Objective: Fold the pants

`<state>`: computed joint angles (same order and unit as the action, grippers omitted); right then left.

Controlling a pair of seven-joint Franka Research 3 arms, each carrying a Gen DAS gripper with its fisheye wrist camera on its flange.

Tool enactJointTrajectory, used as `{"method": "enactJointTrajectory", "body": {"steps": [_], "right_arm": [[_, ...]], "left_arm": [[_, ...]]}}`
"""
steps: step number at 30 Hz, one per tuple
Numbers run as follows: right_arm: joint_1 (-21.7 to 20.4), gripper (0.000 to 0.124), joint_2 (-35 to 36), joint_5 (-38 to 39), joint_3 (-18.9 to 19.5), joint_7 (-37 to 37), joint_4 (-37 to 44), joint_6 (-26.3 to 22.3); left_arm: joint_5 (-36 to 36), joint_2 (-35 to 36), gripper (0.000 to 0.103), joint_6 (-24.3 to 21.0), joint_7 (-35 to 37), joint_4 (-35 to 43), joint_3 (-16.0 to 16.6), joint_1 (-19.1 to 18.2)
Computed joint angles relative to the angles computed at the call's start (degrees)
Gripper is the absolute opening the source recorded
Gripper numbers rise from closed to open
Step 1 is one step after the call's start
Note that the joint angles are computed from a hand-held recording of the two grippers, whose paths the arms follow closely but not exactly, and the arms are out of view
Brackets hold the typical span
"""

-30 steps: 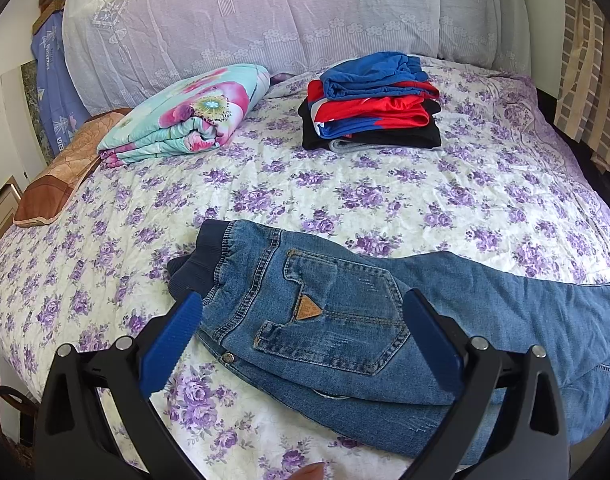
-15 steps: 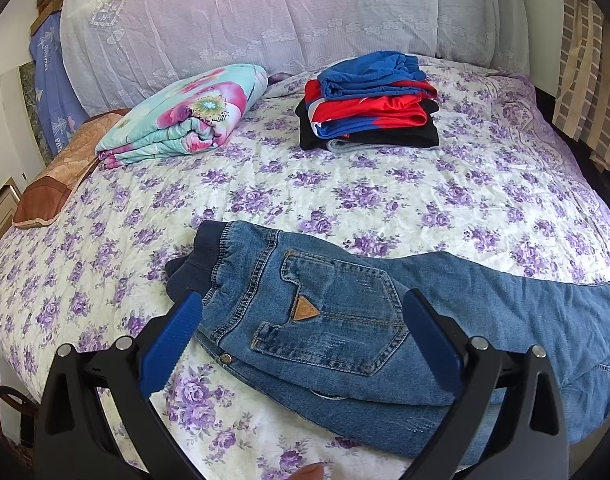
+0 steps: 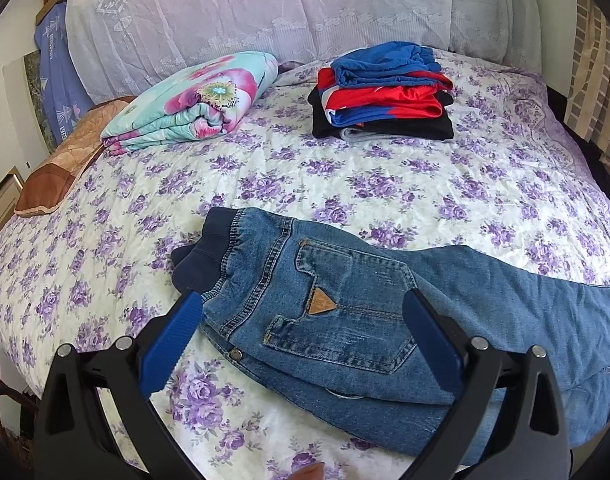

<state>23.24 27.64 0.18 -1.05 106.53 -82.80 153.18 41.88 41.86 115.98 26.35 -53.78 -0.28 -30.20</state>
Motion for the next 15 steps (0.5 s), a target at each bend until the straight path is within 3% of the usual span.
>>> {"method": "enactJointTrajectory", "body": {"steps": [6,9,11,15], "right_arm": [[0.0,0.099,0.7,-0.4,-0.3,-0.5,0.5,0.3],[-0.6,0.099,1.2,0.5,0.3,-1.3,0.9,0.7],[-3.6,0.099,1.6,5.3,3.7,-5.3,0.6,2.9],[-12.3,0.099,4.5,22.1,12.6,-15.6,2.3,7.1]], "left_arm": [[-0.4,-0.3,0.098,-0.1,-0.4,-0.8,0.0,0.6],[-0.5,-1.6,0.098,2.0,-1.8,-3.5,-0.1,1.5],[0.2,-3.8,0.098,6.7,-3.8,-7.9,-0.2,2.8],[1.6,-7.1,0.098,13.5,-8.7,-14.7,0.1,5.4]]}}
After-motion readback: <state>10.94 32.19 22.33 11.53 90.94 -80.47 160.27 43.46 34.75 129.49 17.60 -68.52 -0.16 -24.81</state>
